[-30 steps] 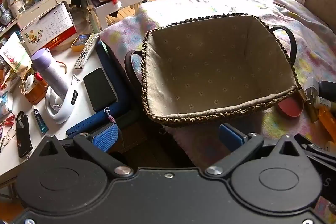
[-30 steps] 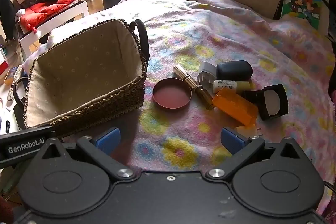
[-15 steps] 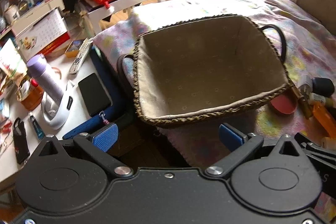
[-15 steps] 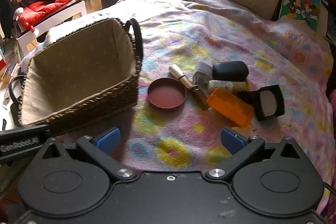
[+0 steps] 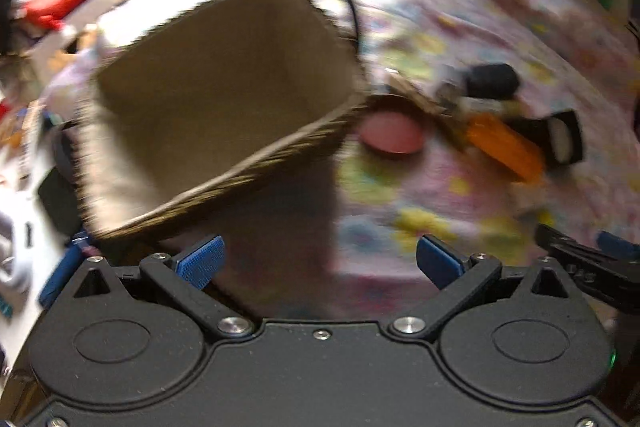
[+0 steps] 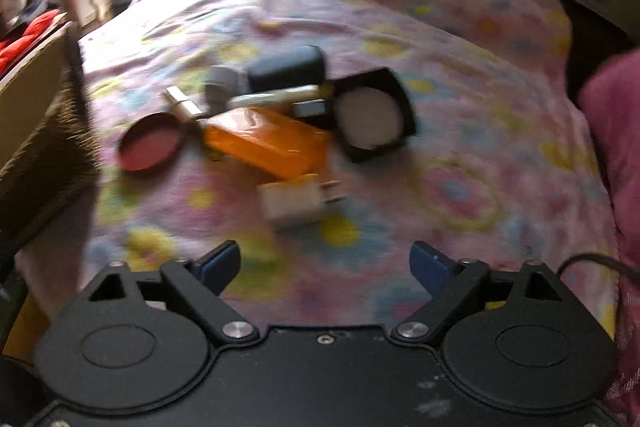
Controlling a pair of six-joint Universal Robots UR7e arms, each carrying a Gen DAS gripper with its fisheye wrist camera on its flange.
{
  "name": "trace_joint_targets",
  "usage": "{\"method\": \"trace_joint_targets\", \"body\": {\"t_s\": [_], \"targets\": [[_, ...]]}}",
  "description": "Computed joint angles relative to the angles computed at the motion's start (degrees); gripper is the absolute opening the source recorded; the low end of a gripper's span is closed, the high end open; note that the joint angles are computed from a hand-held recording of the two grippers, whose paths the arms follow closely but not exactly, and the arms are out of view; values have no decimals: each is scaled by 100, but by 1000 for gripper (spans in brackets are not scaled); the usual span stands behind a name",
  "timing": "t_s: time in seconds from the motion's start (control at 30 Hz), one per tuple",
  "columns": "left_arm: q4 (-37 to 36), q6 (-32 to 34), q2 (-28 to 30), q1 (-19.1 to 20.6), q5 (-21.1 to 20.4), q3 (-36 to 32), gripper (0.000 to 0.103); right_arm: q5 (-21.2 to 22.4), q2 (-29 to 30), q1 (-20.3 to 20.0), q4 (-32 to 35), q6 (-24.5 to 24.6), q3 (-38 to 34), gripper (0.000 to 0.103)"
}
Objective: Organize rigid objects
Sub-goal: 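Grasp the white plug adapter with the right tool while the left tool approaches the red lid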
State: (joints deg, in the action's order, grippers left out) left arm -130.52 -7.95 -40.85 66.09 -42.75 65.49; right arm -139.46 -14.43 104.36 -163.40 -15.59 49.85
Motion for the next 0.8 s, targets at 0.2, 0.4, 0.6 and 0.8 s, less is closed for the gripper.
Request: {"method": "trace_joint_targets", "body": {"t_s": [0.2,0.4,0.6,0.8], "targets": [[955,237,869,-7,539,-1191,99,437,-147,-192,151,427,67,87],[1966,-443,1246,219,387,-2181,88,500,138,-173,-100,-137,-224,82],[2157,-667,1473,268,525,-2621,84,620,434,-243,163,-253,-672,75],[1815,-247,1620,194,663,-2543,85,572,757,-258,-334,-890,-995,64]]}}
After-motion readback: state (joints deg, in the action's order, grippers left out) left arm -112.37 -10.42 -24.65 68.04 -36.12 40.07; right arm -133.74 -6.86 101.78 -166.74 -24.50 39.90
